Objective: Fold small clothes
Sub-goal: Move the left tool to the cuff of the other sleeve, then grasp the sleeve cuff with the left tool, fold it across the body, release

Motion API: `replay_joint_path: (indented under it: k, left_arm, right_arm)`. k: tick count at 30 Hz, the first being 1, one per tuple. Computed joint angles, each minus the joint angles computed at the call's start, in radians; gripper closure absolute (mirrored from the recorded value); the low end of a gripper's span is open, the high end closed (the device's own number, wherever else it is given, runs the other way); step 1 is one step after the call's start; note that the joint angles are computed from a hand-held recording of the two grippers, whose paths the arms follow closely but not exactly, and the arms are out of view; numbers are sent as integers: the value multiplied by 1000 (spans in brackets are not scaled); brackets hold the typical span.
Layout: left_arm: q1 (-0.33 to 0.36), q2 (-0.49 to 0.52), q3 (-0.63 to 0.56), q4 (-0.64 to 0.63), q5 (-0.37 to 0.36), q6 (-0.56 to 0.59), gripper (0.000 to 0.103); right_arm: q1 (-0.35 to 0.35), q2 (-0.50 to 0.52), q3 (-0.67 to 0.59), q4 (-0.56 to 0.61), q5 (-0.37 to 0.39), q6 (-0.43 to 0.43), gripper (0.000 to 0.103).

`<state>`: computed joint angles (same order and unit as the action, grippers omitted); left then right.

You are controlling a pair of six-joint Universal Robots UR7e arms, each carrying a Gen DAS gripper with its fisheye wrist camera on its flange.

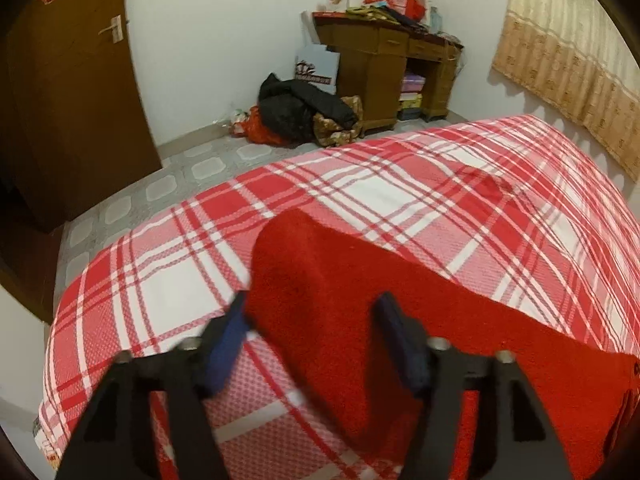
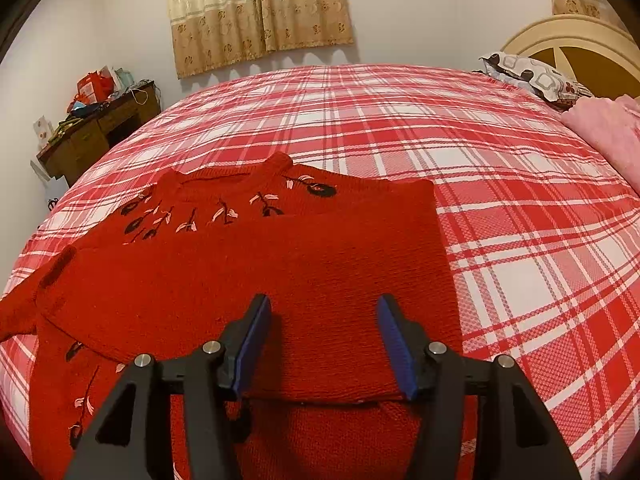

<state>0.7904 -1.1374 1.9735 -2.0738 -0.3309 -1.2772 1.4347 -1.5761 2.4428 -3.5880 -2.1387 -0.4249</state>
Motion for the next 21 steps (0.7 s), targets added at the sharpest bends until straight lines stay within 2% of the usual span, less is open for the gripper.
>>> replay_joint_path:
  k: [2, 6, 8, 14, 17, 19, 21]
  left_arm:
    - [-4, 1, 2, -23, -2, 27, 58]
    - [-6, 9, -4, -19, 5, 31, 68]
    - [-7, 18, 0, -68, 6, 79, 77]
    - [-15, 21, -9, -58, 4, 63, 81]
    - [-41, 25, 0, -114, 27, 96, 81]
    - [-66, 40, 3, -203, 45, 176, 81]
    - [-96, 69, 7, -367, 50, 318, 81]
  right_arm:
    - [0, 0, 0, 2, -1, 0, 45]
    - [-1, -1, 1, 2, 0, -2, 44]
    - [-1, -1, 1, 2, 0, -1, 44]
    - [0, 1, 1, 0, -1, -1, 44]
    - [0, 1, 1, 0, 0, -1, 44]
    - [1, 2, 1, -1, -1, -1, 44]
    - [1, 1, 1, -1, -1, -1, 44]
